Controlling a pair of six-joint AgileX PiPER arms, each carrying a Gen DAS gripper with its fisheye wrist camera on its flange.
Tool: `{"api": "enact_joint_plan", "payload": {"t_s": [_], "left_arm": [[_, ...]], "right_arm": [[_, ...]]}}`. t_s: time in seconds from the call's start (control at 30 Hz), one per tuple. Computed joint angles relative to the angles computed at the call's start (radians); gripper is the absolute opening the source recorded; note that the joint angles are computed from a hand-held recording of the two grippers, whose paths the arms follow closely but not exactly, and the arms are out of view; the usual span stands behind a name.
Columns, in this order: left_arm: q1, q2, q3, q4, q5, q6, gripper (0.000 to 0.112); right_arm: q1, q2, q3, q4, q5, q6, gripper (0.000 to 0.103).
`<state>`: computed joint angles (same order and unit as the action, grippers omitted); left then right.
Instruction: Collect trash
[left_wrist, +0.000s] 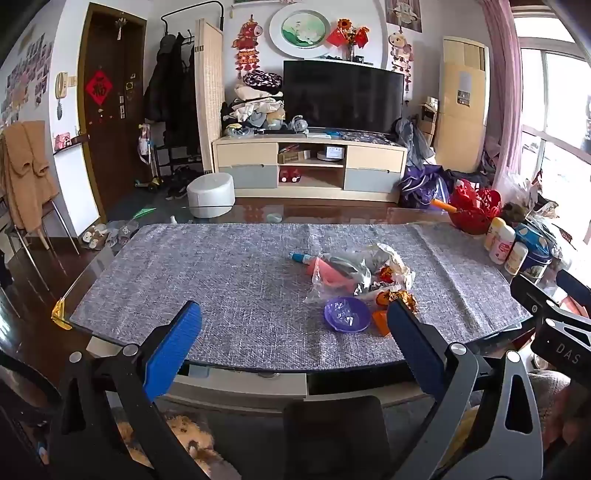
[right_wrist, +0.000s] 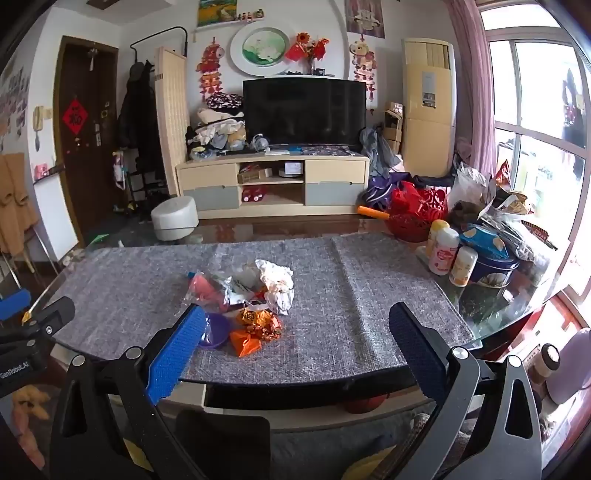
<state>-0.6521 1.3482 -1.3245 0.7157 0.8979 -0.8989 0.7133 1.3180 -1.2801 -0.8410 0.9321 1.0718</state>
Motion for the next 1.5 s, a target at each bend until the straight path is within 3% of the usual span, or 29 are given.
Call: {"api": "enact_joint_plan", "payload": {"t_s": [0.47,0.63,1.5], "left_arm": [[0.015,-0.029,0.020,-0.006,-0.020,0.002,0.095],[0.009,-0.023,0.031,0.005,-0.028,-0.015,0.095],[-0.002,0.001,-0.035,-0.022,0.007,0.024,0.095]], "right_arm": [[0.018,0.005,-0.013,-0.012,0.010,0.020,0.100],[-0.016,-0.002,0.004,0.015,-0.030,0.000,0.100],[-0.038,-0.006,-0.005,0.052,-0.058,-0.039,0.100]]}}
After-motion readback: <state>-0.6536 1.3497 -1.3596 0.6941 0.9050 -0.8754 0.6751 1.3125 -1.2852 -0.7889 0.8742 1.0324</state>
